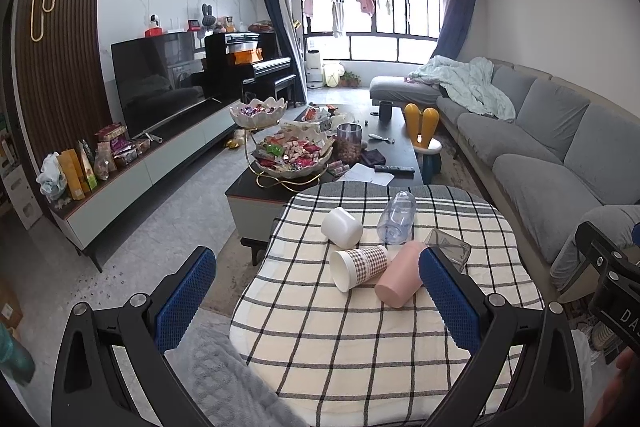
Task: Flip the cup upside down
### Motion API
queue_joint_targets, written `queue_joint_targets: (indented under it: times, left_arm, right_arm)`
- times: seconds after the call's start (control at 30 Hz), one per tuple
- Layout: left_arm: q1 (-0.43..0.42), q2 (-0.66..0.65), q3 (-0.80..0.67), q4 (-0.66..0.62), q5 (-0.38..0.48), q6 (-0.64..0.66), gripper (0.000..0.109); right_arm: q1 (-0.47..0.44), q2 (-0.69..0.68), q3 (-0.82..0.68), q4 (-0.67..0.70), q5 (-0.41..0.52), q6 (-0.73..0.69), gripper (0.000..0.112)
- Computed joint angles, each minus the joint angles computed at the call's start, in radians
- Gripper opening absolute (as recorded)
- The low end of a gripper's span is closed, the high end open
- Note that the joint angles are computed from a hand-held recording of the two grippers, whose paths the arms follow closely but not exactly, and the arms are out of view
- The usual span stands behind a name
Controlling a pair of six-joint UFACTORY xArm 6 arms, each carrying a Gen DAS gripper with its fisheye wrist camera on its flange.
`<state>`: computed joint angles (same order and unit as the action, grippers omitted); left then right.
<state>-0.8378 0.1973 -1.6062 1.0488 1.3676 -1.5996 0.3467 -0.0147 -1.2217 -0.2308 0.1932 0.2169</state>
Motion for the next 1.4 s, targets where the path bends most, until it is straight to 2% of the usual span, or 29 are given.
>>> queue_joint_targets:
  times: [1.4]
  left_arm:
    - [0.027, 0.03, 0.004, -0.036, -0.055, 0.014, 0.103]
  right_arm:
    - [-0.006, 0.03, 0.011, -0.005, -0.018, 0.006, 0.102]
